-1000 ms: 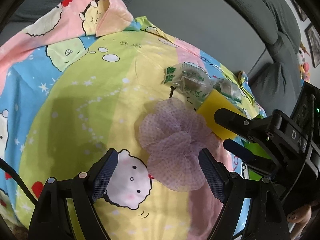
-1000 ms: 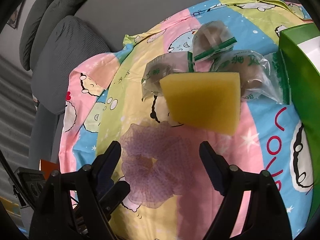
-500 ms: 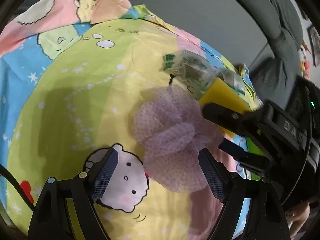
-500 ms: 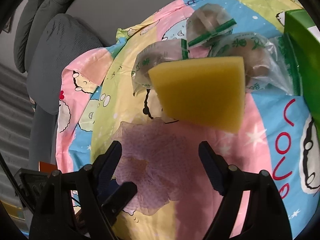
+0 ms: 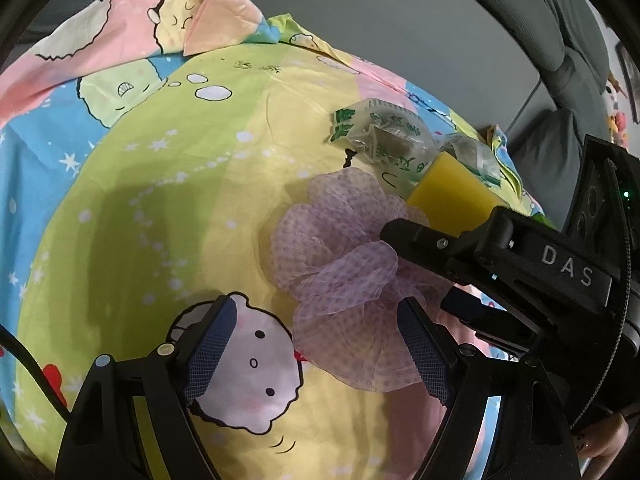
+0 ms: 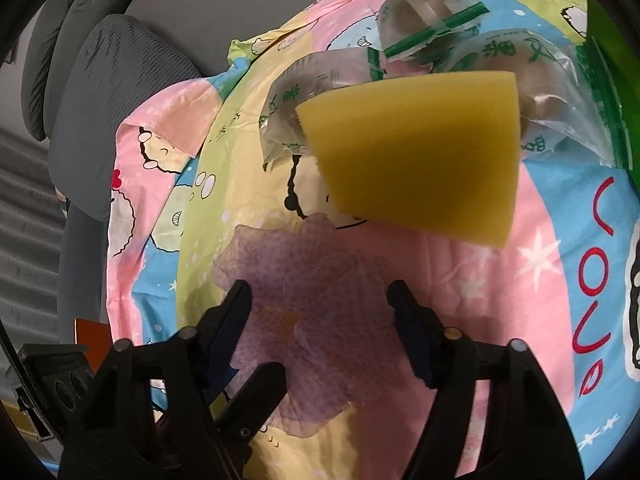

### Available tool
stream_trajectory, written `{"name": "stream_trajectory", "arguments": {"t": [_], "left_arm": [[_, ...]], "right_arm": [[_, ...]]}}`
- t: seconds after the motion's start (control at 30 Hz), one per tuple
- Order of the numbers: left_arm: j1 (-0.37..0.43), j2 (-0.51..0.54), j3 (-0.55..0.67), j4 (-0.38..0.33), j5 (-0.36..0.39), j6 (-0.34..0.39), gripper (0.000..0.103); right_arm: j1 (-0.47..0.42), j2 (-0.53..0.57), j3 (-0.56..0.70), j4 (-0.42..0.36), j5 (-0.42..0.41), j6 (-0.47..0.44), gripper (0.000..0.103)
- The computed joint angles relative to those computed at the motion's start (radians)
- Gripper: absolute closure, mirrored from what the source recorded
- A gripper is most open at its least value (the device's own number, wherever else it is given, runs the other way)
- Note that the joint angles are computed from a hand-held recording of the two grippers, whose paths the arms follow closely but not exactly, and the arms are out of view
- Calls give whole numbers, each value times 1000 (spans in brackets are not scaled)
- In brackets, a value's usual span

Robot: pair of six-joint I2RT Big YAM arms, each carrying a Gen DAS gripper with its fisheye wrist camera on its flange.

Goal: Organize objects
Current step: 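Close the right gripper on the lilac mesh bath puff and lift it, then carry the bath puff with the right gripper toward the white box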

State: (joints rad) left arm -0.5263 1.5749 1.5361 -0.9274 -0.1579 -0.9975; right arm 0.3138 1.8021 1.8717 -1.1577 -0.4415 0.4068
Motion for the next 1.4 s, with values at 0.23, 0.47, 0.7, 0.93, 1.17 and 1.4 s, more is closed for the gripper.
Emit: {"name": "stream_trajectory", "arguments": {"t": [0.23,0.47,0.7,0.93,1.17,1.4], "left_arm": [[-10,16,16,-7,-16,21,47],[-24,4,3,40,-5,23,66],[-57,-13,22,60,-82,69,67],[-90,-14,59,76,-123,127,67],[-131,1,123,75,-158,181,67],[-164,45,208,71,-174,215,67]], "right_arm": [[3,-1,-5,-5,27,-8,65],[6,-2,-5,-9,22,-3,83],[-3,-74,-69,81,-3,12,88],[-21,-166,-144,172,-20,7,88],[-55,-258,-215,264,-39,11,88],[-100,-329,-270,343,-69,28,87]]}}
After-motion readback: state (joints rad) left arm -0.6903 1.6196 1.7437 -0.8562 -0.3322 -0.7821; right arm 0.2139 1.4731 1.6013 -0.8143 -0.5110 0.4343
